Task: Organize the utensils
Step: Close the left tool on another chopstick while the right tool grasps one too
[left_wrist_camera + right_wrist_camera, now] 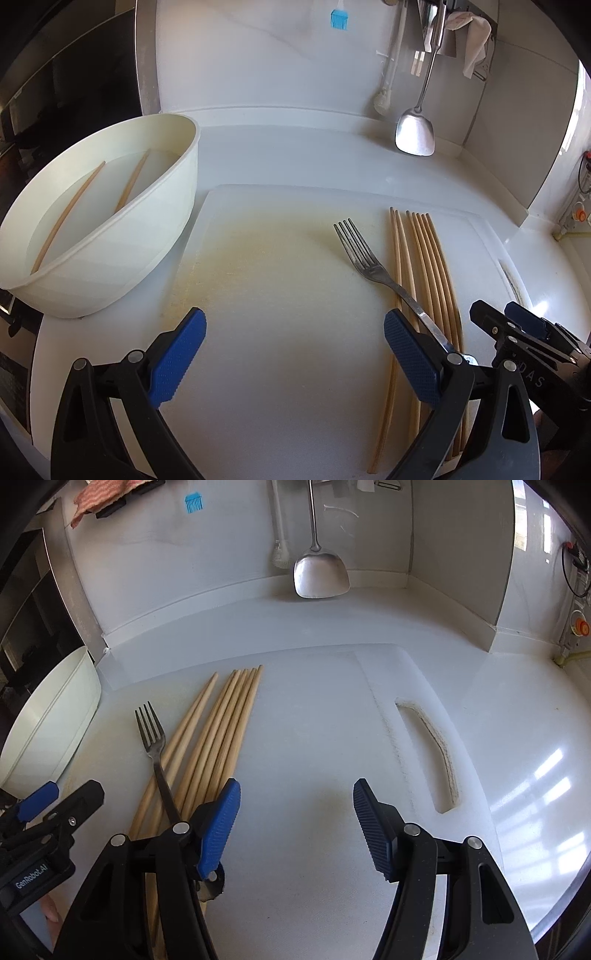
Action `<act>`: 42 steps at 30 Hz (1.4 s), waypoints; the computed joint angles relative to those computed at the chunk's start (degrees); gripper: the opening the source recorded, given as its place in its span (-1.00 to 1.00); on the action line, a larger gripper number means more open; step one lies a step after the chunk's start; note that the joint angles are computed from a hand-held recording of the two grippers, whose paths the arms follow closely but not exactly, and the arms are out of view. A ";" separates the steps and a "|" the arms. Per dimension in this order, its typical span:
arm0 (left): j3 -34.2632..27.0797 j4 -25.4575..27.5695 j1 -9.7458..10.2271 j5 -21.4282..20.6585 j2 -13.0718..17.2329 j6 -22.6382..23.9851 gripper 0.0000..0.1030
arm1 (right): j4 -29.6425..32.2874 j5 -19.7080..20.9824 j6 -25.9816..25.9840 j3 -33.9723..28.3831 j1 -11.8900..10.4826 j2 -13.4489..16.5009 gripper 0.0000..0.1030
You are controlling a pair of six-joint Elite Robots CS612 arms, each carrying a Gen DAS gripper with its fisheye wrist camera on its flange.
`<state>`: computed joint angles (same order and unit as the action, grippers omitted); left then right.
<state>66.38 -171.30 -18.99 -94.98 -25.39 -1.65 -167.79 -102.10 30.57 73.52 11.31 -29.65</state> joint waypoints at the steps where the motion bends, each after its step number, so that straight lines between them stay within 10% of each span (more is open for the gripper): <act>1: -0.04 0.09 -0.02 0.00 0.02 0.08 0.85 | 0.23 -0.01 -0.69 -0.32 0.12 0.10 0.19; 42: 0.60 0.34 -1.21 -0.18 0.15 3.01 0.85 | 3.39 -1.73 -3.10 0.74 0.38 -0.54 0.18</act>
<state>66.97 -170.96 -20.20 -95.16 -25.24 1.36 -164.39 -103.83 27.47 74.26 11.69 -30.18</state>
